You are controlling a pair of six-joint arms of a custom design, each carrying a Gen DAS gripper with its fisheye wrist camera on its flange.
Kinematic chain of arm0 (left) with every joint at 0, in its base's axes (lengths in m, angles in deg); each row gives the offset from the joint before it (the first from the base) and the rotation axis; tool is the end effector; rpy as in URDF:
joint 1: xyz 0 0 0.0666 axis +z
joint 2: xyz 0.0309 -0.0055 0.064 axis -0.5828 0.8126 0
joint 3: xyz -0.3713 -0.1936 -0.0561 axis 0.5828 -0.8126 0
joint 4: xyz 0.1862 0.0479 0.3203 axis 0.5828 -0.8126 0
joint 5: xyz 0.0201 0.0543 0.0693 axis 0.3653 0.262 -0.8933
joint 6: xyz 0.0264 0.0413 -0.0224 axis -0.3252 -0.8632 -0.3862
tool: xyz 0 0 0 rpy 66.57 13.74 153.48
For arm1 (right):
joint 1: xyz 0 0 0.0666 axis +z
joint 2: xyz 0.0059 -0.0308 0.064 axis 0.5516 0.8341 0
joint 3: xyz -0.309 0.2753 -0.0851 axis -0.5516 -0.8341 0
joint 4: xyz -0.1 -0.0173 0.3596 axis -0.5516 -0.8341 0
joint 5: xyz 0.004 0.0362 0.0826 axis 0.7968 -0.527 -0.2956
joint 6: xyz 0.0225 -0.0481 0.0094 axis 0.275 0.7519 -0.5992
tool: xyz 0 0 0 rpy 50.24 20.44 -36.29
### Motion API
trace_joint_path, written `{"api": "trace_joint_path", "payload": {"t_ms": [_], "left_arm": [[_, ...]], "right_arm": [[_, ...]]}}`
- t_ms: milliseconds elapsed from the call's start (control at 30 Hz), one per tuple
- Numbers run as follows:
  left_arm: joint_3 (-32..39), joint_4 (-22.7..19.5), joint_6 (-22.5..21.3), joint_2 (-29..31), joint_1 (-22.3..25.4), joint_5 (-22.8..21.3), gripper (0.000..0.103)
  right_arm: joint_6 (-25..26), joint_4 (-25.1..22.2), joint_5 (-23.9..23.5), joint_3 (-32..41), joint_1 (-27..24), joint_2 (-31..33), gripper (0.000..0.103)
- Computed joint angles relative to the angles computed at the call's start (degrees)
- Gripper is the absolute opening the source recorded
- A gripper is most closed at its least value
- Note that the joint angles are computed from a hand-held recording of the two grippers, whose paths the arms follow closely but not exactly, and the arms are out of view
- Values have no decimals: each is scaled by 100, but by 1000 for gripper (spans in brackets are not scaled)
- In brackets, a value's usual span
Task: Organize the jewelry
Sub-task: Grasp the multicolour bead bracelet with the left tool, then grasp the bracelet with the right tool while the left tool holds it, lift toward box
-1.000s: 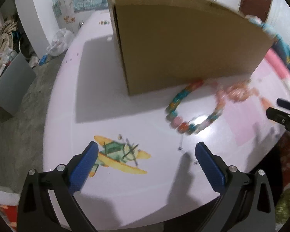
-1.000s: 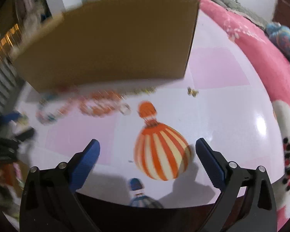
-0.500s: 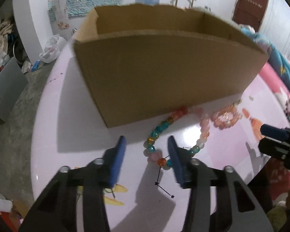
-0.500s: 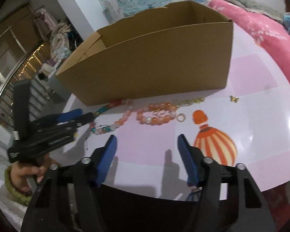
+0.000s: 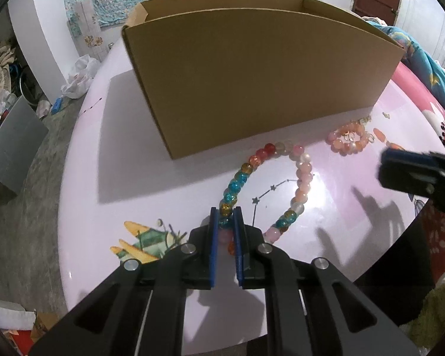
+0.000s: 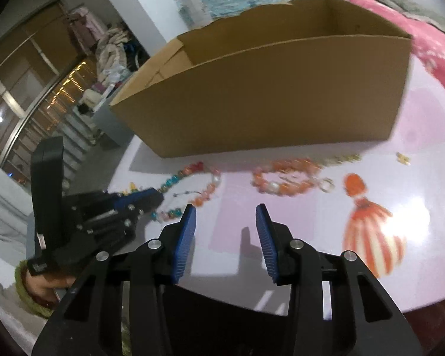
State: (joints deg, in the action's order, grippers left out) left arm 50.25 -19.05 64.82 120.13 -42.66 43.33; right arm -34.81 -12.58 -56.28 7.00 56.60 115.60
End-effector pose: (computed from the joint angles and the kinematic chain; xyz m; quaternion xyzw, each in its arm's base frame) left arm 0.5890 -0.0809 0.3629 0.2889 0.9211 -0.0680 0.2521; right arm 0.5131 0.2221 0.4101 0.0451 0.9328 0.1978 0.2978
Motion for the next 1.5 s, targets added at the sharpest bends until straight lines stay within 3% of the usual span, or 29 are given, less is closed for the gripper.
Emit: {"api": "trace_joint_path", "payload": {"t_ms": [367,467,633,667,933,1033,1100,1167,1300,1367,1400,1500], "left_arm": [[62,-4,128,53,72,145,10],[22,77,131,43,108,181,10],[-66,274,191,34,142,242,9],[-118,322,200,-13,152,300,9],[-313,614,174,-341,201,603,9],[-350,659,137,-378,191,627,9],[-332,617,144,-357,175,580,9],[-293,550,193,-327,169,587,9],[-223,528,246,-239,197,595,9],[-200,511,245,-210,198,575,9],[-194,515,230,-206,194,558,9],[-181,543,202,-240,189,582,9]], "right_arm": [[842,-652,217,1072,114,871,24],[958,-901,336,1243,151,1012,13],[863,-796,271,1044,117,859,9],[852,-751,244,985,106,798,0],[639,-442,87,712,55,565,0],[686,-442,170,776,71,609,5],[755,-485,212,868,77,677,27],[906,-592,320,1008,116,784,33],[1365,-1094,571,1396,230,1092,33],[1618,-1185,903,1480,319,1144,21],[1692,-1256,1007,1532,343,1168,8],[1458,-1097,722,1397,275,1069,8]]}}
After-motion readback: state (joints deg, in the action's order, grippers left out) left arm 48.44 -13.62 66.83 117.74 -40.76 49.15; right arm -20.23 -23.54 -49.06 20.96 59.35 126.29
